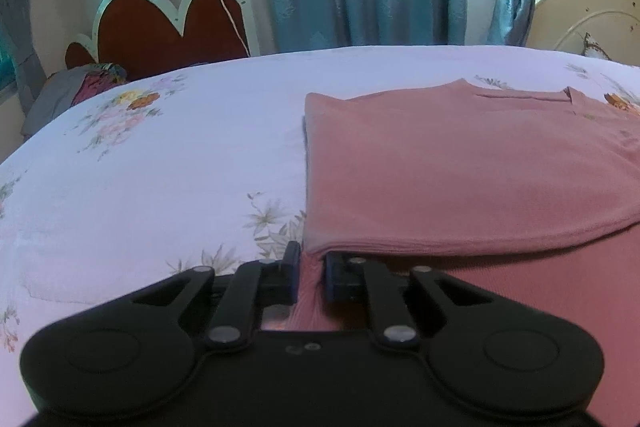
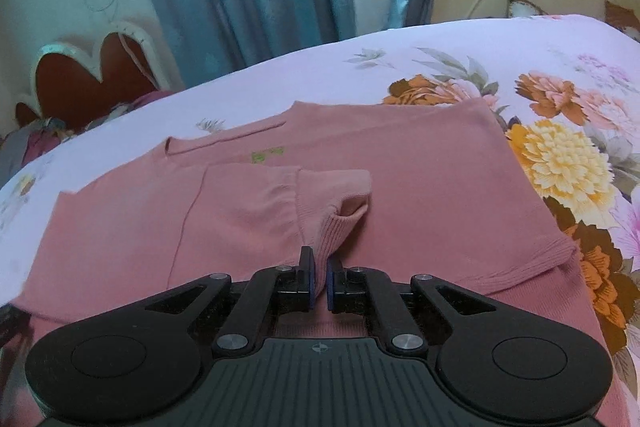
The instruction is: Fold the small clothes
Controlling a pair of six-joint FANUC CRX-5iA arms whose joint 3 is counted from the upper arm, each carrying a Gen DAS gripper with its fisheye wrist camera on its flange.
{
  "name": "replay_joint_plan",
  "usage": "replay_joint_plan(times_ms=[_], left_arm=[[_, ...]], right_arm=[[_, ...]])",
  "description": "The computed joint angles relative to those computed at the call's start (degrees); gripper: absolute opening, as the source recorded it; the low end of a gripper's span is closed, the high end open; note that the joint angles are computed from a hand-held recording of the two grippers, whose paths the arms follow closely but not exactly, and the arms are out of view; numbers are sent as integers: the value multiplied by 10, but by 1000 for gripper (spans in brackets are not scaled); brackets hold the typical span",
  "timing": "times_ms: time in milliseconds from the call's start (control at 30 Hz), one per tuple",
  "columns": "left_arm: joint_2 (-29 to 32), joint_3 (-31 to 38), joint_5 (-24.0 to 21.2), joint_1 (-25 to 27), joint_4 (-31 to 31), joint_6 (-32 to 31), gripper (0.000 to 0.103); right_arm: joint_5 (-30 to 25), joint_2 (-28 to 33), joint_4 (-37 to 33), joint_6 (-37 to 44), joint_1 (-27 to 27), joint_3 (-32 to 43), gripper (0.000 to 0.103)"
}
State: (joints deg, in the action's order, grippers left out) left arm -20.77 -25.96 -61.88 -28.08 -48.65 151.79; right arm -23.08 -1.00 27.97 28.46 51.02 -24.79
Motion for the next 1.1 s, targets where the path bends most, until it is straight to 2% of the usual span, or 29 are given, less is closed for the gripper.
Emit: replay_joint_plan(times_ms=[33,67,100,133,167,200,333,433,467,533,567,600,667,700,767,800,900,1000,1100], left_arm=[[-3,-2,4,4,3,-2,12],[-7,-4,7,7,6,-4,12],[-10,-6,8,8,8,-4,12],[-13,-8,8,9,8,-5,12],[-12,-8,8,9,8,-7,12],[-14,-9,9,10,10,-11,12],[-22,-10,16,25,28,-20,13],[-16,-7,10,22,26,-22,13],[-13,-6,7,17,21,-21,13],[-6,-3,-1,7,11,-15,12],[-3,-1,-4,4,8,-13,12],[-3,-1,-5,2,7,-13,12],[-6,-3,-1,6,11,-14,13],[-9,-4,1,9,13,-18,13],[-8,-5,2,8,12,-22,13],[-5,-2,-2,5,10,-24,13],[-11,3,3,20,35,-58,14],[-43,-9,29,52,81,-92,24],[-76,-20,43,74,118,-118,25]], right_arm=[[3,-4,-4,0,-2,-3,5],[3,-9,-7,-3,-4,-5,11],[6,-18,18,-35,-6,-19,30],[16,-25,58,-78,-11,-35,43],[25,-30,91,-112,-18,-47,61],[29,-29,98,-119,-23,-47,61],[15,9,-1,-26,-32,13,61],[-28,47,-138,97,-40,82,61],[-34,52,-147,107,-39,89,60],[-36,51,-124,111,-31,82,46],[-37,48,-120,113,-29,79,23],[-38,44,-135,128,-29,79,7],[-36,33,-145,144,-28,71,7],[-30,26,-131,137,-27,60,6],[-15,15,-59,81,-24,28,6],[-32,21,-51,78,-23,30,6],[-37,23,-89,122,-30,43,7],[-6,12,-89,96,-42,36,7],[0,16,-99,105,-51,47,7]])
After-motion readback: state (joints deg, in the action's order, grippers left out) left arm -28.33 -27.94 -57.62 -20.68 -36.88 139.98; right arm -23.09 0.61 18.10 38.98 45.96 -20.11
